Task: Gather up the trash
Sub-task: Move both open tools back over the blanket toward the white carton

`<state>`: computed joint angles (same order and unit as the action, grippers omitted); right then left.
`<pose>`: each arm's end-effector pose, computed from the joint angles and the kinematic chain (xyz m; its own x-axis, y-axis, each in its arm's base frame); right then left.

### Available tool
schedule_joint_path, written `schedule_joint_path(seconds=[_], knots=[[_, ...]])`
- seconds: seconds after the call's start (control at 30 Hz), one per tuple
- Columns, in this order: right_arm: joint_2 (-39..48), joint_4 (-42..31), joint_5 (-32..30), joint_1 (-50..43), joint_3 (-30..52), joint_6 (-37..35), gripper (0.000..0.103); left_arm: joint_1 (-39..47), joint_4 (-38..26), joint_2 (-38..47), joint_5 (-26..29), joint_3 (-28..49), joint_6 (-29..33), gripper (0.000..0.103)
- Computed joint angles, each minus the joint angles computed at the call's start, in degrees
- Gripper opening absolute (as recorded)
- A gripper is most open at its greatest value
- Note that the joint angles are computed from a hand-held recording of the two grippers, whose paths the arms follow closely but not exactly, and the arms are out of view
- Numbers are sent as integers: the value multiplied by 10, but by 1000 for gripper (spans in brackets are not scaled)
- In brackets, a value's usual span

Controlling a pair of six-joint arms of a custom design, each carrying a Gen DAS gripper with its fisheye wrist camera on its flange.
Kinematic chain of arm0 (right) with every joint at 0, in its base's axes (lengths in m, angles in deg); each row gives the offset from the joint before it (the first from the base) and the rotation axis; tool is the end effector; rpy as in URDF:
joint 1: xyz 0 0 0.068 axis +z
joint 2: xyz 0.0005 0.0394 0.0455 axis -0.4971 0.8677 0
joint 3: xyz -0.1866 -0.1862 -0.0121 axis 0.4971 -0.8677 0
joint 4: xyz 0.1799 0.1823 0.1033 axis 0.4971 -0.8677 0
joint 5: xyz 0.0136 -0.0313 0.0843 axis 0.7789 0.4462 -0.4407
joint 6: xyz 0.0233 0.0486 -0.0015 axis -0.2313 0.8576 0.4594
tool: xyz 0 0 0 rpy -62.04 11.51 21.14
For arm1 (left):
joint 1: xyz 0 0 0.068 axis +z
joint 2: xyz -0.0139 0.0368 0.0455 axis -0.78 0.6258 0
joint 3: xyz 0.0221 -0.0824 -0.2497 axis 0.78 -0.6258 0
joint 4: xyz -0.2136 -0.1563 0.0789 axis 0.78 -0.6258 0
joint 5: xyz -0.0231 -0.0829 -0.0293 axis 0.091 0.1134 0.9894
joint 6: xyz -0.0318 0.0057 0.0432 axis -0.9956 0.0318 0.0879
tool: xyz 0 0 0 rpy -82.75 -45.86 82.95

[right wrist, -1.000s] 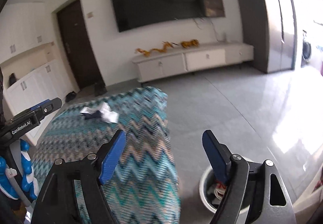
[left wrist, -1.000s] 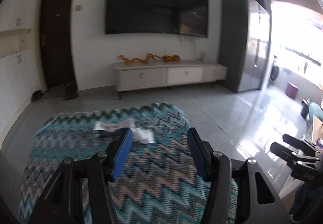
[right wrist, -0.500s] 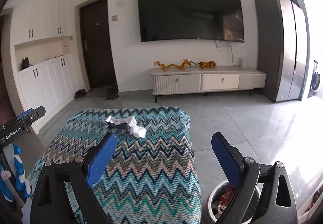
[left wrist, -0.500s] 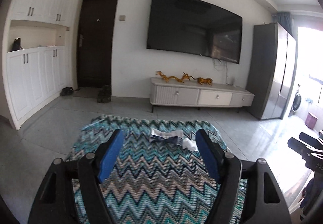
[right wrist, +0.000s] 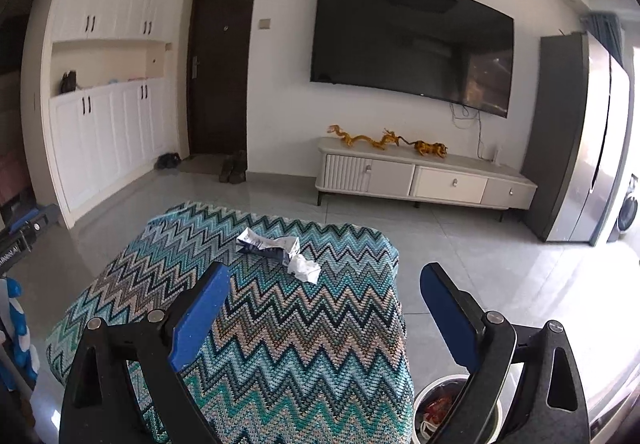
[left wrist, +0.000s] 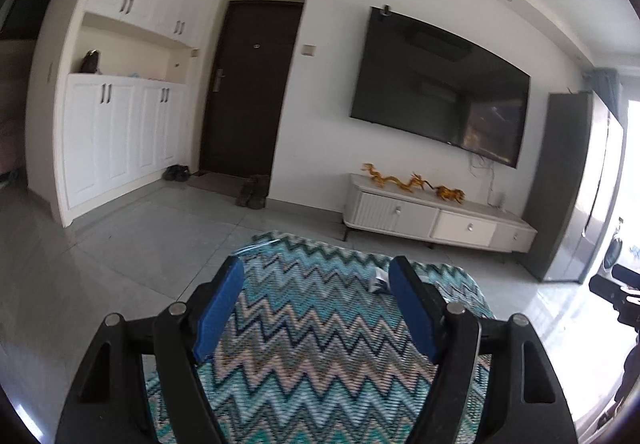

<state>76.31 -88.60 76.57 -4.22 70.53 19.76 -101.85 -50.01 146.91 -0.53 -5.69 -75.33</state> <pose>0.2724 0.1187 0.3810 -0.4670 -0.1683 -0.8681 -0.1563 0.9820 -0.1063 0.1941 -0.1912 0.3488 -0.2725 -0.2489 -0.9294 -0.1820 0.9619 -0.2042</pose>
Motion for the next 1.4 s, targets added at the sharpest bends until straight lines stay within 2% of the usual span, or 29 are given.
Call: schedule_joint_path(seconds=[0.33,0.7,1.1,1.4], knots=[[100,-15,42,55,71,12,95,92,34,-86,72,-92,7,74],[204,-14,51,70,157,31,95,208,80,-89,181,-128,46,74],[305,-17,25,62,223,23,95,287,129,-8,283,-129,56,74],[353,2,-27,9,218,18,95,280,119,111,338,-48,110,74]])
